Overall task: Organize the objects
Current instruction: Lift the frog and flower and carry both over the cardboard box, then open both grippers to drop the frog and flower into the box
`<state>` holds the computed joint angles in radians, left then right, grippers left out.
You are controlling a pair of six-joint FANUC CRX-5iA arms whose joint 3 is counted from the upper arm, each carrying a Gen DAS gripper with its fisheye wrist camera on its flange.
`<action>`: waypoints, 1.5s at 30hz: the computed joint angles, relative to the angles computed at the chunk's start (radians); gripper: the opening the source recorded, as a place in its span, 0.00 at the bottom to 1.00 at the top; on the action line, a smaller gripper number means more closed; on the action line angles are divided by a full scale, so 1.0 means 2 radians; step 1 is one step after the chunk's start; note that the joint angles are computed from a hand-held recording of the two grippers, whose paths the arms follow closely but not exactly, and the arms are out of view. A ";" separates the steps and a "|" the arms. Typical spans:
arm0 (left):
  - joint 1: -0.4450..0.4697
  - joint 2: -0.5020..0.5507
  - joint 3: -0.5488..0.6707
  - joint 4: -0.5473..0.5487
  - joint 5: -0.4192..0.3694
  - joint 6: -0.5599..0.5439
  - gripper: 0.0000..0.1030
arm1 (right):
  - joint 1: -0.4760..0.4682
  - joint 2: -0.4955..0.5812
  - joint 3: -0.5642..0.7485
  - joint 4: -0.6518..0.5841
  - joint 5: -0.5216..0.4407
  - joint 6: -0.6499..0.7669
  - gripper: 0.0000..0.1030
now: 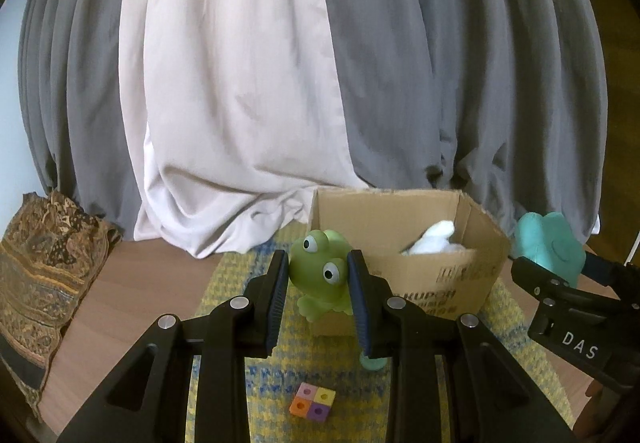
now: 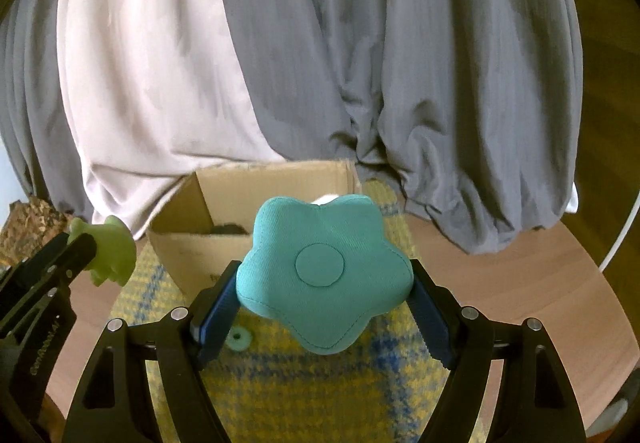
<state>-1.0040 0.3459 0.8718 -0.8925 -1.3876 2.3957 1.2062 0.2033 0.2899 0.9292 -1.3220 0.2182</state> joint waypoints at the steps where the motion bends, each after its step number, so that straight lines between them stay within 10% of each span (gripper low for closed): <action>1: 0.001 0.002 0.004 -0.001 0.001 -0.003 0.29 | -0.001 0.001 0.003 0.003 0.001 0.002 0.76; 45: 0.104 0.138 0.215 0.138 0.015 -0.132 0.29 | -0.085 0.084 0.156 -0.066 0.038 0.111 0.76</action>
<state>-0.7964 0.6223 1.3022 -0.6163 -1.3584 2.1324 1.0362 0.3707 0.6027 0.7974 -1.2458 0.4403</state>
